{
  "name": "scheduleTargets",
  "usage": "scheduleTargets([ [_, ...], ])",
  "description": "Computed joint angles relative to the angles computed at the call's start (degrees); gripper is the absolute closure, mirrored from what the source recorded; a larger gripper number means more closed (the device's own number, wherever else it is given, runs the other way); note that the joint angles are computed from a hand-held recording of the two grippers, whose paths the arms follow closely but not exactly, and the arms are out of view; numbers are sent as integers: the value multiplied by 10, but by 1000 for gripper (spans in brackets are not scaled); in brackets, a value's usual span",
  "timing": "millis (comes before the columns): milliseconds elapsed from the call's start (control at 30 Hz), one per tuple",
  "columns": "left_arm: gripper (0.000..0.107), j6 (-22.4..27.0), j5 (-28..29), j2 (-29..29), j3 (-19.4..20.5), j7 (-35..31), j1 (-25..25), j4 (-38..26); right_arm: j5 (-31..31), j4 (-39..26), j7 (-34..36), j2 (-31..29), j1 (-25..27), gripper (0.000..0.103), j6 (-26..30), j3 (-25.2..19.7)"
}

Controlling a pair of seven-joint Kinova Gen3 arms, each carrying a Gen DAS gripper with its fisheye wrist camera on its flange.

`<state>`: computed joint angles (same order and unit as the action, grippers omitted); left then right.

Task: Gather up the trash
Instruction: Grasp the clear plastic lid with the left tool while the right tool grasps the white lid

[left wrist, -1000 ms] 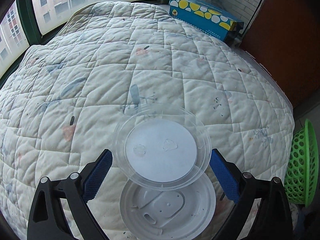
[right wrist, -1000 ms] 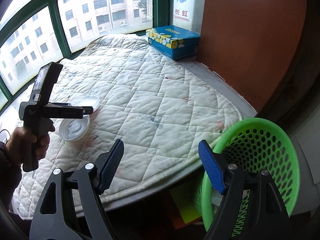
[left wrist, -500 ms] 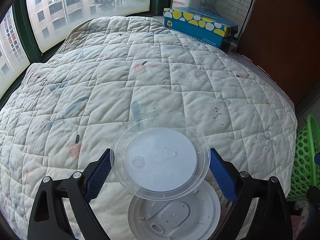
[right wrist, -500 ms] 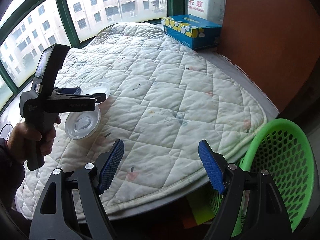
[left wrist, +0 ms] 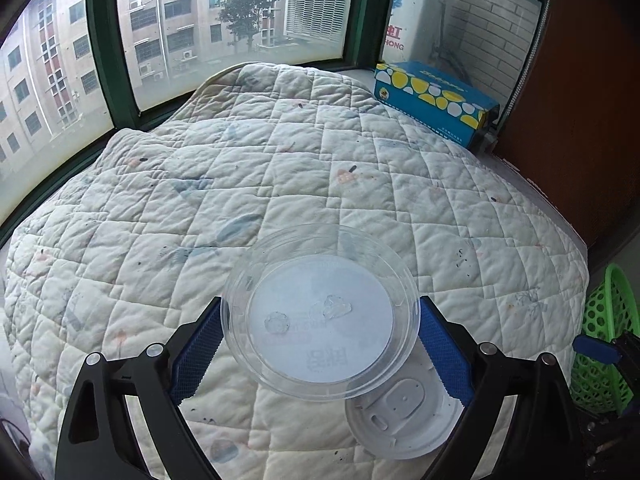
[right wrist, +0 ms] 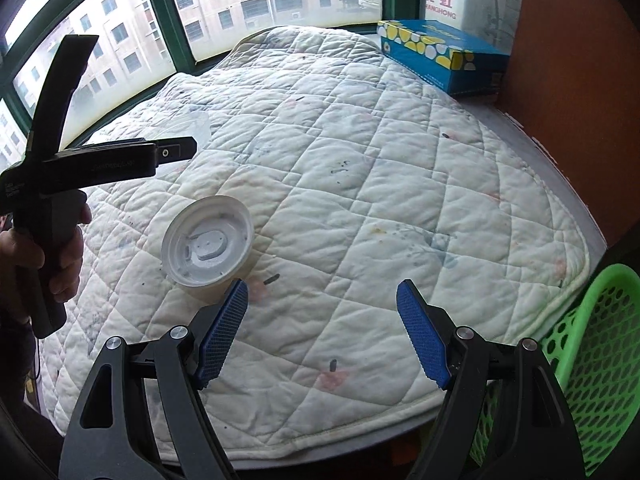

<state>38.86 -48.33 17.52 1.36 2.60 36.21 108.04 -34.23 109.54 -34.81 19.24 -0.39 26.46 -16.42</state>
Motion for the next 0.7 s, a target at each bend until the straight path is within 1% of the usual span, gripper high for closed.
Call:
scheduleTargets([
  [100, 18, 10, -4, -16, 0, 11, 1, 12, 4, -9, -3, 8, -13, 27, 6, -4],
  [233, 18, 29, -15, -33, 9, 29, -2, 25, 15, -21, -6, 22, -32, 27, 16, -9],
  [300, 18, 37, -21, -40, 16, 37, -5, 32, 21, -25, -10, 28, -41, 21, 17, -11],
  [433, 18, 44, -28, -53, 29, 55, -15, 48, 28, -39, -11, 48, -51, 19, 31, -20],
  [567, 18, 46, -31, -61, 39, 68, -24, 60, 50, -56, -31, 67, -78, 15, 40, -14],
  [633, 18, 45, -33, -65, 42, 76, -28, 68, 69, -55, -46, 72, -97, 14, 27, -8],
  [700, 18, 45, -36, -68, 45, 83, -32, 73, 88, -53, -58, 75, -112, 9, 12, -6],
])
